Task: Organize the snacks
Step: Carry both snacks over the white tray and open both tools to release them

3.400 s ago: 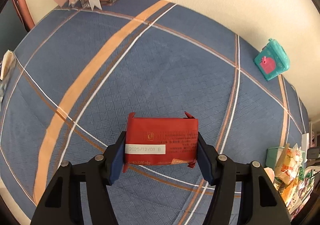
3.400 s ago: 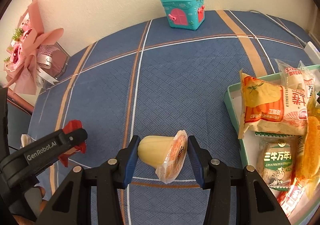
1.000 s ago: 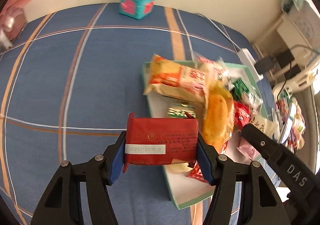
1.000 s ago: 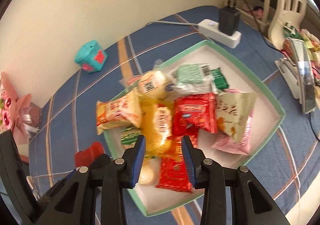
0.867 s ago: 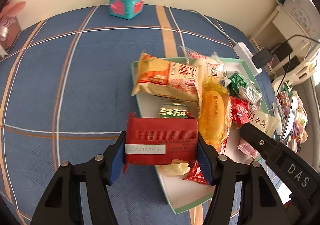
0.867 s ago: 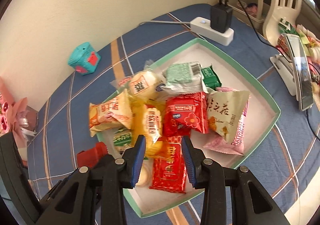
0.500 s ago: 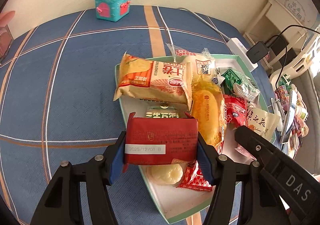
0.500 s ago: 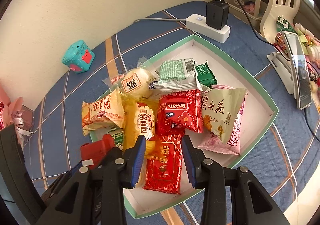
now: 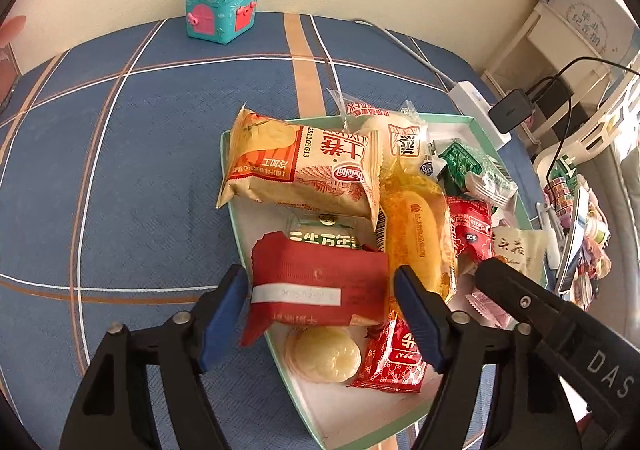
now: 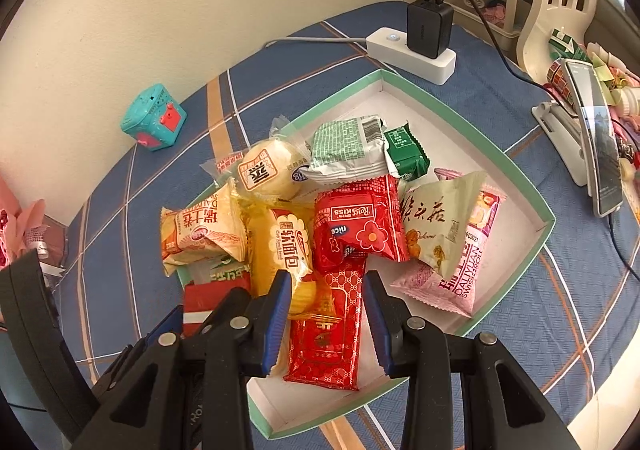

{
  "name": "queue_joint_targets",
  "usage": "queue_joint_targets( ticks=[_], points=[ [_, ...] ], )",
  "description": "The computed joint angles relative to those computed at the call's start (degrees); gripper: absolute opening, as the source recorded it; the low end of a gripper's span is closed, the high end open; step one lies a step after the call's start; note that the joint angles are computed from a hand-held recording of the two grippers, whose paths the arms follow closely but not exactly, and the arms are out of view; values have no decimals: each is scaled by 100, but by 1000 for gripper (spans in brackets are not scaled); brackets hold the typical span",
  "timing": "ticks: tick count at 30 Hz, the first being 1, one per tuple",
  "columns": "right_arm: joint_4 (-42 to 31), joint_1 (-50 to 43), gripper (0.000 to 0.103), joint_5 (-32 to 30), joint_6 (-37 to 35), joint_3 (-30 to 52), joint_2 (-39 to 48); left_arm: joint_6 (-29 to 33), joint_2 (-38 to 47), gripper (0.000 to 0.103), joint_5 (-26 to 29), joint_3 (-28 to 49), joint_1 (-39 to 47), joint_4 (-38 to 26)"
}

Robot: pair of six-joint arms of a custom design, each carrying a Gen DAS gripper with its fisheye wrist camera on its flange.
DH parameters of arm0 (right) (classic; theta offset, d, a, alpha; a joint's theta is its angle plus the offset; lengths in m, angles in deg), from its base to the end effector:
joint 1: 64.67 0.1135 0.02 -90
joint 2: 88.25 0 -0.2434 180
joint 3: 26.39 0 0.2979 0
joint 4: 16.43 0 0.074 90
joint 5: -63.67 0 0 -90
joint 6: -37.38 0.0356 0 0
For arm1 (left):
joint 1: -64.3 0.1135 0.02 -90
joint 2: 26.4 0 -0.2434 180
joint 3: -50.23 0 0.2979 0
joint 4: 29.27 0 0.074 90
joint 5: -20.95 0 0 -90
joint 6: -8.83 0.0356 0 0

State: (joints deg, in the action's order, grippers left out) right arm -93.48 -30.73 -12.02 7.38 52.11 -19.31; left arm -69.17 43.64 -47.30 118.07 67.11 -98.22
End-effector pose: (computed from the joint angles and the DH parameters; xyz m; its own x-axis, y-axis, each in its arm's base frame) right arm 0.2271 0.1422 0.2899 -0.7837 0.4840 -0.3892 0.4325 0.8750 0.2174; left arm 0.2695 0.0000 0.2295 -0.9092 0.1487 -0.3889 0.2690 0.9228 -0.2758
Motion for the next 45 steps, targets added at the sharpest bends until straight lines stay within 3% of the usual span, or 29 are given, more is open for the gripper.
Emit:
queue_joint_targets(
  ticks=[6,10,20,29,35,42,45],
  points=[
    [24,-40,40,35,13,-13,-107,56,-20,93,132,78,140,-84],
    [49,-40,40,75,-20,13,-159,109,-80,95,94,190,204,-215],
    [69,-60,40,27,-49,14,-171,104,-76,95,-645,384,609,-457],
    [209,77,41,-17,-347,141,106,-74,85,95,-1242,656,1291,-181],
    [230,237,62,13,-651,322,463,-23,236,95,-1310,783,1502,-71],
    [221,358,101,175,-775,412,645,0,355,98,-1274,790,1522,-50],
    [224,420,103,326,-812,444,670,23,263,98,-1201,771,1568,-109]
  ],
)
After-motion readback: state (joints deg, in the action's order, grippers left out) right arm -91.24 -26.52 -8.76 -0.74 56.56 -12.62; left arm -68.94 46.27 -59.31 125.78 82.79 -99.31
